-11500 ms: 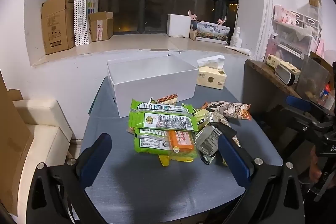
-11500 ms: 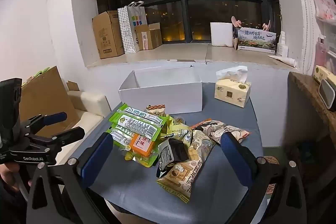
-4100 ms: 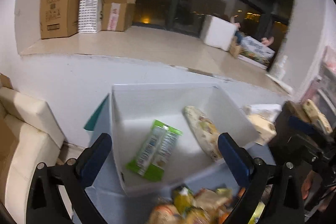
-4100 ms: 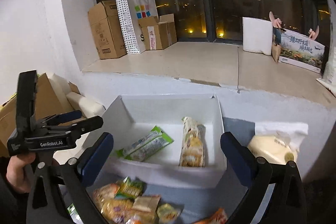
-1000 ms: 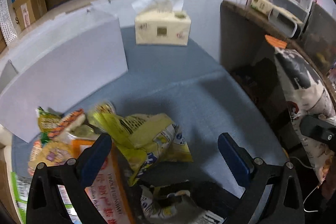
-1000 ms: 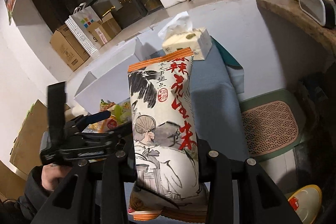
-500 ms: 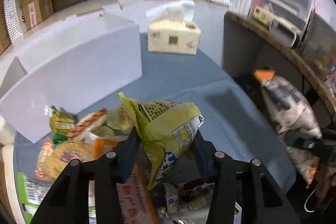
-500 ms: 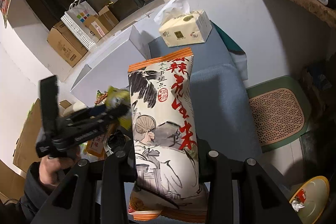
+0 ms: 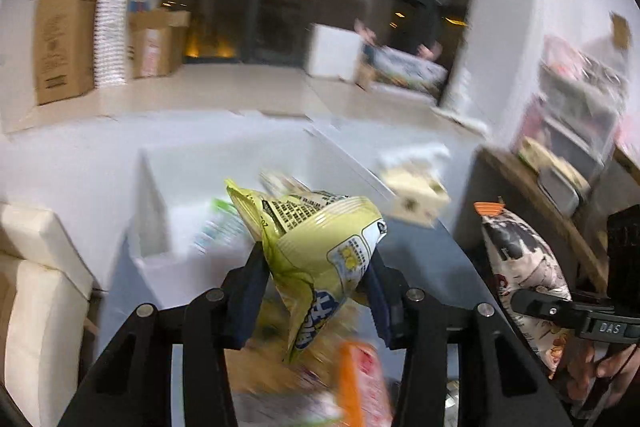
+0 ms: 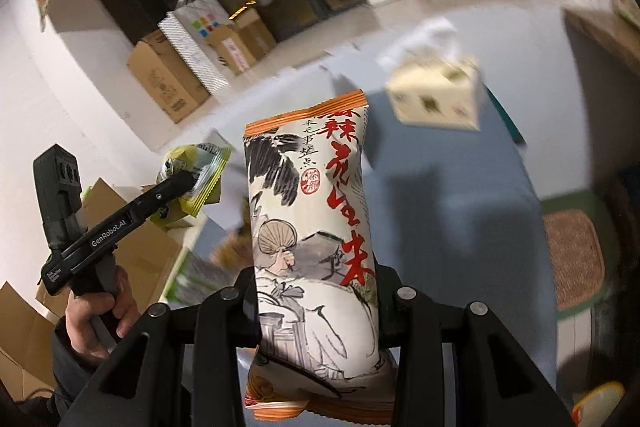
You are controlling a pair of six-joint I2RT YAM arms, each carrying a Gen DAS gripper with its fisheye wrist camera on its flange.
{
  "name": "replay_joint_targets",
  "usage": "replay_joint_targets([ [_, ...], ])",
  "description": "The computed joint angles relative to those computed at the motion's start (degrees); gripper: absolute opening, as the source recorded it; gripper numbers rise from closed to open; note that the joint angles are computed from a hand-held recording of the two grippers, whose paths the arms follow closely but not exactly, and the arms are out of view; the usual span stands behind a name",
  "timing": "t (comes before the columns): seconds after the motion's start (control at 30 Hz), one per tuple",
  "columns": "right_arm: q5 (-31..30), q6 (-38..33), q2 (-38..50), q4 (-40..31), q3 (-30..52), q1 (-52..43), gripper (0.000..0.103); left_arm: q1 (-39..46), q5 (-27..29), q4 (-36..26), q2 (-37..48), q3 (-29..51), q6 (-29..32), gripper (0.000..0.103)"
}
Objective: Organize snacks
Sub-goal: 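Carry both bags into the white box and release them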
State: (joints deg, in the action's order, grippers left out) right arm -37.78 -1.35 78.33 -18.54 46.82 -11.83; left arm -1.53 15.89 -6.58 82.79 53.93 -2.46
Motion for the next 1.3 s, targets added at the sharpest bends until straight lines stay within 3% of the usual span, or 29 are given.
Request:
replay_joint_targets([
  [0.17, 4.8, 6.1, 11.1, -0.2, 16.8, 9.8, 0.041, 5.3, 0.1, -2.4, 7.5, 10.6, 1.4, 0.051],
  [0.3, 10.6, 7.2, 21.2, -3.0, 31.2, 15.4, 0.041, 5.9, -1.7, -5.6, 15.1, 20.3, 2.8, 0.051],
  [0.53, 14.7, 11.7, 43.5, -12.8, 61.1, 18.9, 0.041, 5.3, -3.9, -7.1, 24.3, 28.7, 1.6, 0.052],
  [0.67, 16.7, 12.6, 52.3, -19.2, 74.0, 19.5, 0.046, 4.9, -5.7, -7.5, 28.4, 31.6, 2.3, 0.061],
  [0.7, 16.9, 12.8, 53.7, -19.8, 76.2, 19.5, 0.058, 5.0, -6.1, -7.4, 29.0, 31.9, 1.8, 0.075],
  [0.73, 18.3, 13.5, 54.7, -19.4, 77.3, 19.7, 0.07, 5.0, -6.3, -7.5, 29.2, 31.9, 1.3, 0.083],
  [0.77, 19.6, 14.5, 54.5, -18.3, 76.6, 19.7, 0.095, 5.4, -5.5, -8.2, 29.8, 32.6, 0.3, 0.101],
  [0.8, 20.1, 15.7, 54.3, -16.9, 75.7, 19.6, 0.103, 5.9, -4.0, -8.1, 29.9, 32.5, -0.1, 0.103],
  [0.9, 16.5, 16.6, 53.8, -16.2, 74.4, 18.9, 0.103, 6.1, -4.3, -9.7, 30.8, 33.5, 1.0, 0.103],
  [1.07, 18.3, 12.9, 46.8, -10.4, 63.5, 19.5, 0.103, 6.0, -3.8, -9.8, 29.1, 31.3, 1.5, 0.103],
  [1.2, 18.8, 11.0, 40.8, -7.9, 56.4, 19.9, 0.103, 5.3, -3.6, -9.3, 24.3, 26.5, 2.9, 0.103],
  [1.3, 16.3, 9.7, 32.8, -2.7, 45.8, 19.5, 0.103, 4.9, -2.8, -8.0, 18.5, 20.6, 4.1, 0.103],
])
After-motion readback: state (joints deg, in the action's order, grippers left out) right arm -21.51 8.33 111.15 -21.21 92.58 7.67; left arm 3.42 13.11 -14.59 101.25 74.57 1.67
